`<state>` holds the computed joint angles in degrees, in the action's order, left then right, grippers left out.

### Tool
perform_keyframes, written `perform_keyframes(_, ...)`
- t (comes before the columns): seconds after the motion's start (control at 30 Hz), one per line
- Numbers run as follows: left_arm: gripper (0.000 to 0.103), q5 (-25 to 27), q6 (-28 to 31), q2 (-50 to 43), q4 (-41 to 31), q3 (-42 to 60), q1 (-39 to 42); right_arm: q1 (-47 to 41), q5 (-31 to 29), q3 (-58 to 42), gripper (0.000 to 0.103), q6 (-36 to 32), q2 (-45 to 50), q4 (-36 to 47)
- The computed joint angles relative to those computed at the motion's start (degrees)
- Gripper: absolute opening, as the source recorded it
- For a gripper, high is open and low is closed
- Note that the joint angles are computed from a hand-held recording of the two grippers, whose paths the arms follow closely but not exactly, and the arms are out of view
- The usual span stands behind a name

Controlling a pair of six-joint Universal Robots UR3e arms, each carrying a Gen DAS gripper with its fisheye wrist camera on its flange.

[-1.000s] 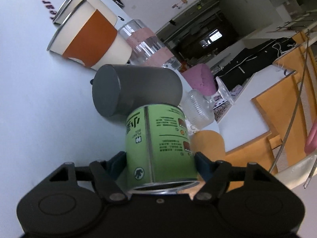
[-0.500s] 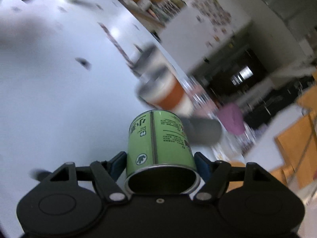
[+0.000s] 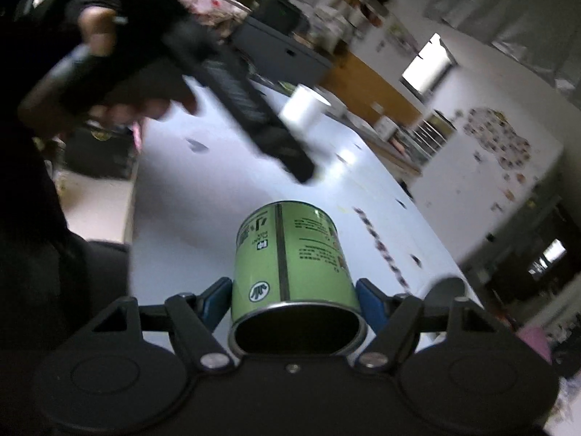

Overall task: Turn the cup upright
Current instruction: 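Lift the green tin with the right gripper and rotate it toward the left gripper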

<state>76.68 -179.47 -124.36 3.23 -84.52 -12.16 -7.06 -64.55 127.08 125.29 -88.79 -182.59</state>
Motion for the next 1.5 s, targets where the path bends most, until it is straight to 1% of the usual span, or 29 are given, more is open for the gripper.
perform_keyframes(0.1, 0.103, -0.6, 0.2, -2.2, -3.8, 5.2, 0.2, 0.8, 1.4, -1.4, 0.075, -0.4, 1.5, 1.4)
perform_keyframes(0.17, 0.103, -0.9, 0.9, -3.4, -6.3, 7.7, 0.1, 0.6, 1.9, -2.5, 0.075, -1.5, 1.9, 3.8)
perform_keyframes(0.23, 0.103, -1.9, 2.1, -4.6, -9.4, 10.1, 0.0, 0.5, 2.0, -1.5, 0.075, -2.5, 1.0, 4.5)
perform_keyframes(0.37, 0.103, -4.2, 4.0, -6.4, -14.2, 13.3, 0.0, 0.4, 2.7, -0.5, 0.075, -2.5, 0.4, 3.8)
perform_keyframes(0.5, 0.103, -4.5, 5.4, -7.8, -16.9, 14.7, -0.3, -0.2, 2.9, 0.8, 0.075, -3.6, -1.4, 4.7)
perform_keyframes(0.53, 0.103, -4.6, 5.6, -7.8, -17.2, 14.4, -0.3, -0.5, 2.7, 1.5, 0.076, -3.4, -1.5, 3.7)
perform_keyframes(0.67, 0.103, -5.1, 5.9, -7.5, -17.4, 13.2, 0.1, -0.6, 1.3, 2.1, 0.086, -0.5, -0.6, -1.2)
perform_keyframes(0.73, 0.103, -5.5, 5.9, -6.7, -17.0, 11.9, 0.5, -1.1, 0.4, 2.7, 0.086, 0.3, -1.0, -2.2)
perform_keyframes(0.83, 0.103, -6.1, 6.2, -5.3, -17.0, 10.0, 1.3, -1.0, -2.8, 3.6, 0.087, 1.5, -0.4, -5.3)
perform_keyframes(1.0, 0.103, -6.3, 6.5, -3.4, -17.0, 7.0, 2.1, -2.3, -5.0, 4.6, 0.087, 4.7, 0.8, -9.8)
perform_keyframes(1.2, 0.103, -6.5, 7.3, -1.3, -16.8, 4.1, 2.5, -1.4, -8.2, 4.0, 0.087, 8.1, 3.7, -13.8)
perform_keyframes(1.3, 0.103, -6.9, 9.0, -0.6, -19.5, 4.9, 2.6, -1.4, -9.5, 4.4, 0.087, 10.5, 4.8, -16.3)
perform_keyframes(1.4, 0.103, -8.8, 8.8, -0.2, -23.2, 7.9, 2.8, -2.6, -8.6, 5.9, 0.087, 13.7, 5.3, -19.2)
perform_keyframes(1.47, 0.103, -12.8, 9.2, -0.5, -29.1, 12.0, 3.1, -3.6, -7.6, 7.6, 0.087, 16.5, 5.7, -21.8)
perform_keyframes(1.5, 0.103, -15.1, 9.6, -1.2, -33.9, 15.5, 3.1, -3.9, -7.2, 8.1, 0.087, 17.8, 6.0, -22.9)
